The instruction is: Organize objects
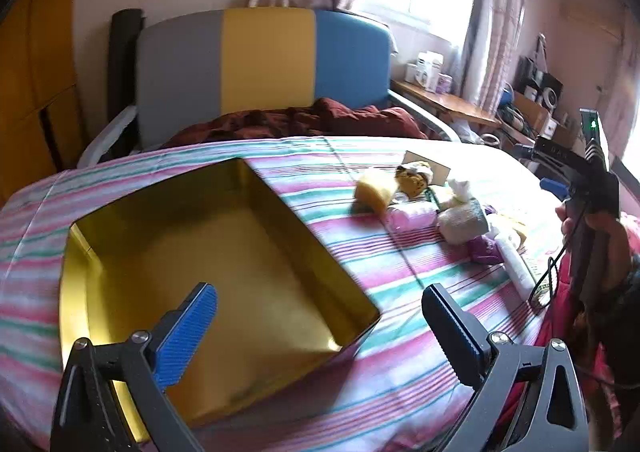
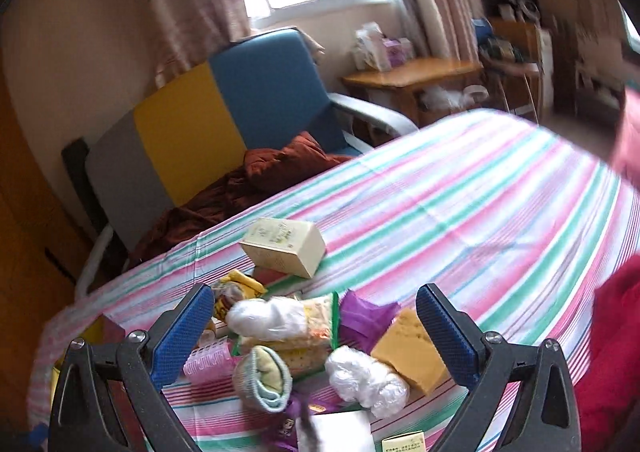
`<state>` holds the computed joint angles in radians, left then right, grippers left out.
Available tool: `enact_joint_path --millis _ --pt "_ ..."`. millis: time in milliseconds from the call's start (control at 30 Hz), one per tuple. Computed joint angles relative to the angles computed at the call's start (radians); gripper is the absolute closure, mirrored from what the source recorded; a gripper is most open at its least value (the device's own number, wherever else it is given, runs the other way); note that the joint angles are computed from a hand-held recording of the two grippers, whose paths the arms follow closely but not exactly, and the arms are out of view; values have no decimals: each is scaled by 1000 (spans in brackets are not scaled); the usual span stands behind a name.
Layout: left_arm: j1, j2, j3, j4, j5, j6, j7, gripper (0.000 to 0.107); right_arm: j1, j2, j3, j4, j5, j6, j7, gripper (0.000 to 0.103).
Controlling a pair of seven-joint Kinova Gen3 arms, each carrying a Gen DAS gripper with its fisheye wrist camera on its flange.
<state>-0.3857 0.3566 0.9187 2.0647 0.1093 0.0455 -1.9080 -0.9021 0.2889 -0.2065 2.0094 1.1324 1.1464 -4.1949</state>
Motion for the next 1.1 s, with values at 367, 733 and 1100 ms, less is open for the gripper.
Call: enact_joint_path --millis 367,733,1100 --pt "501 113 -373 -356 -329 225 285 5 33 -35 -12 58 78 -102 -85 0" --pt "926 387 -785 -866 -184 536 137 7 72 -67 -31 135 190 -196 -233 0" --pt "949 681 -701 -1375 -234 918 111 27 102 -72 -37 148 212 -246 -248 0"
